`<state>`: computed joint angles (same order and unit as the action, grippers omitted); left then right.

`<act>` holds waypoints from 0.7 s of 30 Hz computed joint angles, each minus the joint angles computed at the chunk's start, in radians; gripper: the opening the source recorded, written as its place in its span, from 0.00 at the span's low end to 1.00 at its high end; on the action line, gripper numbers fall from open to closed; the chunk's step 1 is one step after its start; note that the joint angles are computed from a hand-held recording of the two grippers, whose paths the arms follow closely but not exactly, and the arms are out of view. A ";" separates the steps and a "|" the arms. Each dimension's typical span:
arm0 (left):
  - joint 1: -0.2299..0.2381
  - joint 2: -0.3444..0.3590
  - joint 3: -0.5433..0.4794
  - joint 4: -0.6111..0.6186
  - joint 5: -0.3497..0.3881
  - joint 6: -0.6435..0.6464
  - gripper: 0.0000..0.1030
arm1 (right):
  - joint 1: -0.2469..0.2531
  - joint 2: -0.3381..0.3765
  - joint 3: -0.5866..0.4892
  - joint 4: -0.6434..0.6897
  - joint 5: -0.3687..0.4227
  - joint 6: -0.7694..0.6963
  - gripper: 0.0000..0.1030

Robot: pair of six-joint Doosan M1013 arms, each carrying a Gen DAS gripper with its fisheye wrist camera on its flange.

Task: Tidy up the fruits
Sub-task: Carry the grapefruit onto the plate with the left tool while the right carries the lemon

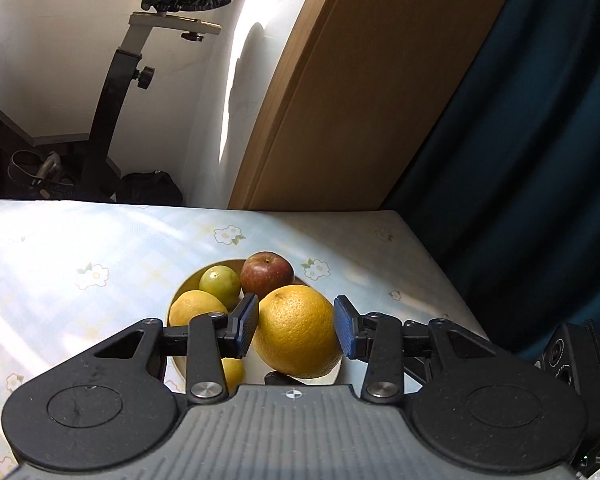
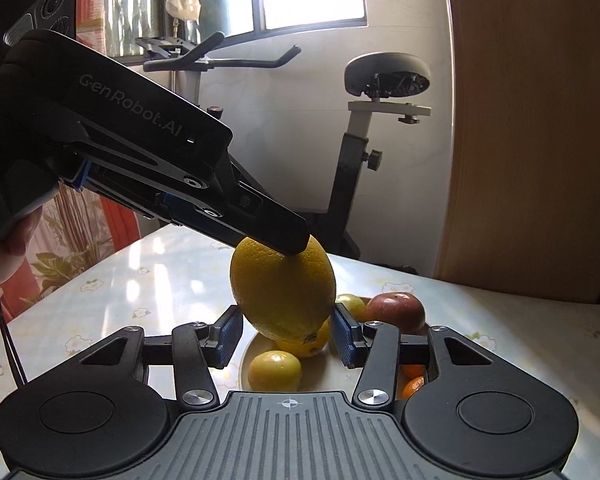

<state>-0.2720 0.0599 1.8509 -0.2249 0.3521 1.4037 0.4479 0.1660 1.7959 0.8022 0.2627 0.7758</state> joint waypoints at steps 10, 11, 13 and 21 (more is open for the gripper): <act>0.040 0.115 -0.055 -0.143 0.056 0.126 0.42 | -0.044 0.095 -0.044 -0.070 0.100 0.112 0.43; 0.041 0.125 -0.060 -0.143 0.065 0.128 0.42 | -0.045 0.103 -0.048 -0.088 0.107 0.131 0.43; 0.046 0.142 -0.066 -0.153 0.074 0.133 0.42 | -0.046 0.116 -0.055 -0.107 0.119 0.158 0.43; 0.081 0.171 -0.087 -0.252 0.109 0.201 0.41 | -0.051 0.146 -0.078 -0.136 0.147 0.227 0.43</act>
